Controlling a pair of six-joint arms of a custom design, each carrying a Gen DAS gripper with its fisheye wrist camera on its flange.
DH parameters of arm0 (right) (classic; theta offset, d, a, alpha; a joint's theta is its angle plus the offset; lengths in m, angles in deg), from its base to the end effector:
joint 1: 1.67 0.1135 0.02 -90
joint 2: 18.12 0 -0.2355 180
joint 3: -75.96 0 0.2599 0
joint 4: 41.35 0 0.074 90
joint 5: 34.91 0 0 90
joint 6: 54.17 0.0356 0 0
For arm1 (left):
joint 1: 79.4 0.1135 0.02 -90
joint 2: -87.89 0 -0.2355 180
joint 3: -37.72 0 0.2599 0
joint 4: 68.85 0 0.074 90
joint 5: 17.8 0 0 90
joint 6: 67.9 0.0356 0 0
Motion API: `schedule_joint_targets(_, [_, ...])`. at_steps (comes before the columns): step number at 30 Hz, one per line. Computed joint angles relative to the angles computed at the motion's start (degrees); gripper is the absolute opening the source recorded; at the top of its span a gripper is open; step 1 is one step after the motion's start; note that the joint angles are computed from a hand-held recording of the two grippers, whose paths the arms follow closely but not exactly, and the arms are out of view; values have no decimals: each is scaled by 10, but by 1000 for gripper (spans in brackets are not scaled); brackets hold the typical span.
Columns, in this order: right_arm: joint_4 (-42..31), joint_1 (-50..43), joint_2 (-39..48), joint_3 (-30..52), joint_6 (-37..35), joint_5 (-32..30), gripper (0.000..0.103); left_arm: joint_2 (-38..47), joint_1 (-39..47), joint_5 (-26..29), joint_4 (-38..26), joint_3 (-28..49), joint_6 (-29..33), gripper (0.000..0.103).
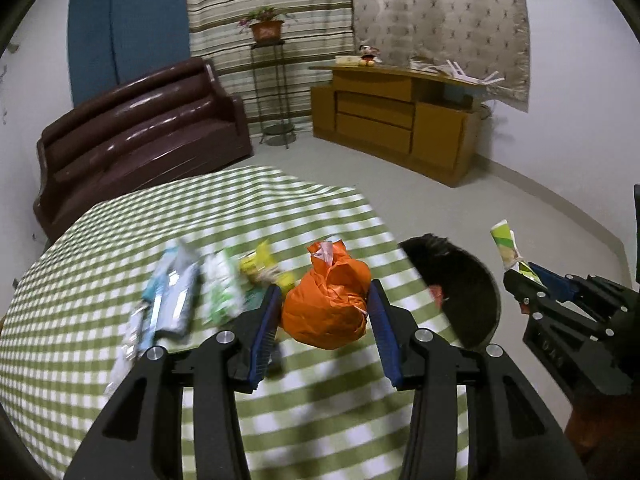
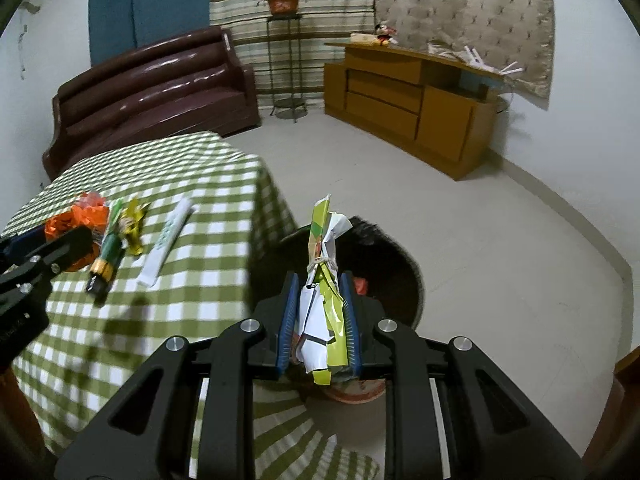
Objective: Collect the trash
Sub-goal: 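Carry both items over the bin and open both tools to drop them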
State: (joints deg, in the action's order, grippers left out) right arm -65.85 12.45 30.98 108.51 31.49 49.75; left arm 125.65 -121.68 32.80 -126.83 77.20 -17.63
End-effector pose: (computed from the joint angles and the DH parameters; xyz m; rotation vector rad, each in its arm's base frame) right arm 0.1907 0.0514 0.1456 -0.4154 2.2532 0.1953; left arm 0.1262 -0.0842 0.1811 -0.1951 2.2654 0.1610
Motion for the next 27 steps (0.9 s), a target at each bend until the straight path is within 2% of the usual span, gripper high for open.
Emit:
schedule_joint_targets(6, [40,-42,66,23,-17,-24,21,127,28,26,126,24,45,44])
schedule_joint_targets(10, [65,-57,113,38,-23,-34,21,208,46,44,186,49,68,44])
schedule_joint_targets(18, [117,-79,219,72,-29,-48,21,320,80,75,256,92,110,45])
schedule_joint_targets(27, [145,-98,310,114,-33,-62,22,409,102,95,291,134,129,45])
